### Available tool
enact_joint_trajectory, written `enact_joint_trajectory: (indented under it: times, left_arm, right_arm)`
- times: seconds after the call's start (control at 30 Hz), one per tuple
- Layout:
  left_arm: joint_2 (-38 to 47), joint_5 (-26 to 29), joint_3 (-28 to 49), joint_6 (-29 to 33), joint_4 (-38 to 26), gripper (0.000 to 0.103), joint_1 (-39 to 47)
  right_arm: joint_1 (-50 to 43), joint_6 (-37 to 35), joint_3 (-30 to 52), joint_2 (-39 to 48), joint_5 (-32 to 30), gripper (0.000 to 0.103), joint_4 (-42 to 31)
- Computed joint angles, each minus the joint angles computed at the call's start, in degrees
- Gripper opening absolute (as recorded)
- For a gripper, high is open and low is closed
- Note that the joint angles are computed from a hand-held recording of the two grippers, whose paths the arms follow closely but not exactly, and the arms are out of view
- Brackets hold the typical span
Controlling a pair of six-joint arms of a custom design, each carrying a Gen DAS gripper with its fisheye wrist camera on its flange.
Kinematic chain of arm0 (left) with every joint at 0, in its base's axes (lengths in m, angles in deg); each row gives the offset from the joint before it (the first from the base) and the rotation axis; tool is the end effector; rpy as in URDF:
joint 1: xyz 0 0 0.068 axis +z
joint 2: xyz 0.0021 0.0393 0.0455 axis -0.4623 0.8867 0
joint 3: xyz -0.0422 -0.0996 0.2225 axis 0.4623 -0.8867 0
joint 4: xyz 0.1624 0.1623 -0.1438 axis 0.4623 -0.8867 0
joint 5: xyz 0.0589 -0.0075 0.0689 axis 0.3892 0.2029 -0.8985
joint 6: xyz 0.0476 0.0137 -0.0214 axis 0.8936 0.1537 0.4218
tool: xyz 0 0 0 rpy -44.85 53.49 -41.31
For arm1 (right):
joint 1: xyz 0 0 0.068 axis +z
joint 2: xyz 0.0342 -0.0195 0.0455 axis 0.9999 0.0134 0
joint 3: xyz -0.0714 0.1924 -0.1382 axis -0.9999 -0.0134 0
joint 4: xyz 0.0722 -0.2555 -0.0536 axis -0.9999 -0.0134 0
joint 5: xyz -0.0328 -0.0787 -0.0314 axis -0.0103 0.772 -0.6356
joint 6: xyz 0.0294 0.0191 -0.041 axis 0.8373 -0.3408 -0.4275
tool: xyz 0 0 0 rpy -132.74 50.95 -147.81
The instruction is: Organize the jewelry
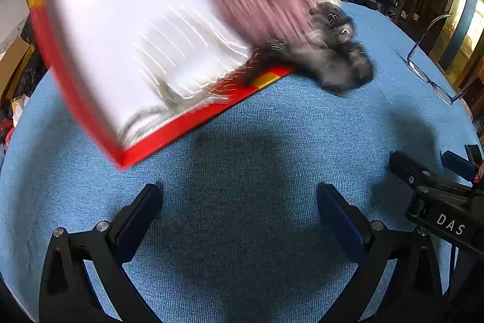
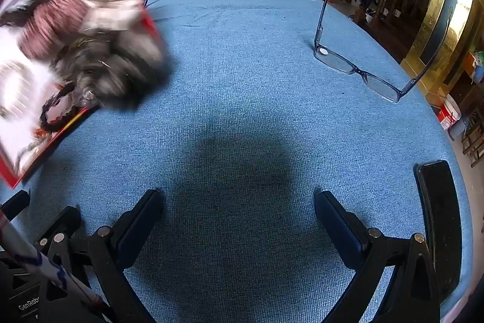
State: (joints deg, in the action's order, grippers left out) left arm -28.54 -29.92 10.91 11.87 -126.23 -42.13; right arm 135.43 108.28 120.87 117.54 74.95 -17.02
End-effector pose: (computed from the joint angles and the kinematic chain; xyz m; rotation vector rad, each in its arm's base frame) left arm 0.1512 -0.0305 0.2024 -0.2798 2.5681 0.0770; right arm 0.2108 0.2034 0.2132 -0.2204 2.5851 0.0461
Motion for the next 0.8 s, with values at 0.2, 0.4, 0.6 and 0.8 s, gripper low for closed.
enact_joint_trajectory:
  times: [0.2, 0.4, 0.6, 0.8]
  left_arm:
    - [-0.4, 0.2, 0.3, 0.2, -0.7, 0.103, 0.3]
    - [-0.2, -0.8, -0.4, -0.8, -0.1, 0.103, -1.0]
    - [-0.2, -1.4, -0.6, -1.9, -0.2, 0.103, -2.3]
    - [1.5, -1.2, -0.2, -1.7, 1.2, 0.103, -2.1]
  right_arm:
    - [-0.1, 0.0, -0.1, -0.2, -0.1, 0.103, 0.0]
    - [0.4, 0.5, -0.5, -0.9, 0.1, 0.103, -0.5]
    - [0.8, 0.8, -0.1, -0.6, 0.2, 0.103, -0.8]
    - [0.3, 0.4, 0.2, 0.1, 0.0, 0.103, -0.4]
